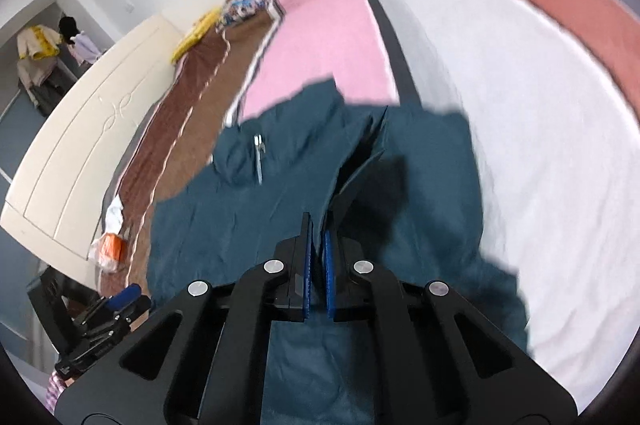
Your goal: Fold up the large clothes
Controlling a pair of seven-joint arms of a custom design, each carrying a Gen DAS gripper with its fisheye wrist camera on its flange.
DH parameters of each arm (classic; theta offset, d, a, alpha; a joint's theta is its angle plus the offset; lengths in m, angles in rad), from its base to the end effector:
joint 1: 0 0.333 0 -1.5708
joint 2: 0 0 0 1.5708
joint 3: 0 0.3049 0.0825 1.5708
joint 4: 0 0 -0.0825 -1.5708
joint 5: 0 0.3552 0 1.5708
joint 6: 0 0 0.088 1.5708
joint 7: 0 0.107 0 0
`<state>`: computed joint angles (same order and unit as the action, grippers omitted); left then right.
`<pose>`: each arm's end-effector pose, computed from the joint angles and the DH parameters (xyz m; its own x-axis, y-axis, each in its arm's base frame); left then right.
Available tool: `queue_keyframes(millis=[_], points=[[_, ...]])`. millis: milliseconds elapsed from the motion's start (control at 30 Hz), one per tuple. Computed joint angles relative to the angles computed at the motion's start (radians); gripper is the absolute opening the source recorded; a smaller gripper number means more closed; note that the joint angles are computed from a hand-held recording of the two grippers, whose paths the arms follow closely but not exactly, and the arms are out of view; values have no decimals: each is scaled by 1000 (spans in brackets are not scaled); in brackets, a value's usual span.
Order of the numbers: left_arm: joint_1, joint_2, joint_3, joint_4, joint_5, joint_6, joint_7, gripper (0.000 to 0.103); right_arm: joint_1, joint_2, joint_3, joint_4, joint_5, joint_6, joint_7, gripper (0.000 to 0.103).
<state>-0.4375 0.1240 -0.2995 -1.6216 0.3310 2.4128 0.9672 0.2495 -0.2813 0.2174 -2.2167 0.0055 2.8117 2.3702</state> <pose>0.4664 -0.4050 0.6186 -0.3192 -0.9423 0.1007 -0.7388 0.1809 -0.6492 0.4380 0.2335 0.5948 -0.0947 -0.8555 -0.5090 -0.7062 0.4182 -0.5714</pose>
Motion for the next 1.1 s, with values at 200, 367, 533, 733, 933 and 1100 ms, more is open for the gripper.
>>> queue_keyframes(millis=[200, 367, 533, 733, 933, 1100], points=[[-17, 93, 24, 106, 60, -55, -80, 56, -5, 76, -23, 61, -26, -115, -2, 6], [-22, 136, 33, 142, 51, -129, -97, 56, 31, 61, -50, -22, 28, -95, -5, 6], [-19, 134, 36, 131, 51, -124, -101, 56, 34, 36, -50, -67, 62, -82, -31, 6], [-31, 139, 42, 140, 78, -123, -120, 56, 34, 52, -52, -28, 67, -168, -21, 19], [-47, 131, 55, 144, 166, -134, -178, 56, -71, -76, 45, -52, -203, -237, 150, 20], [-55, 177, 56, 194, 168, -195, -204, 56, 4, -8, 4, 11, -138, -228, 14, 13]])
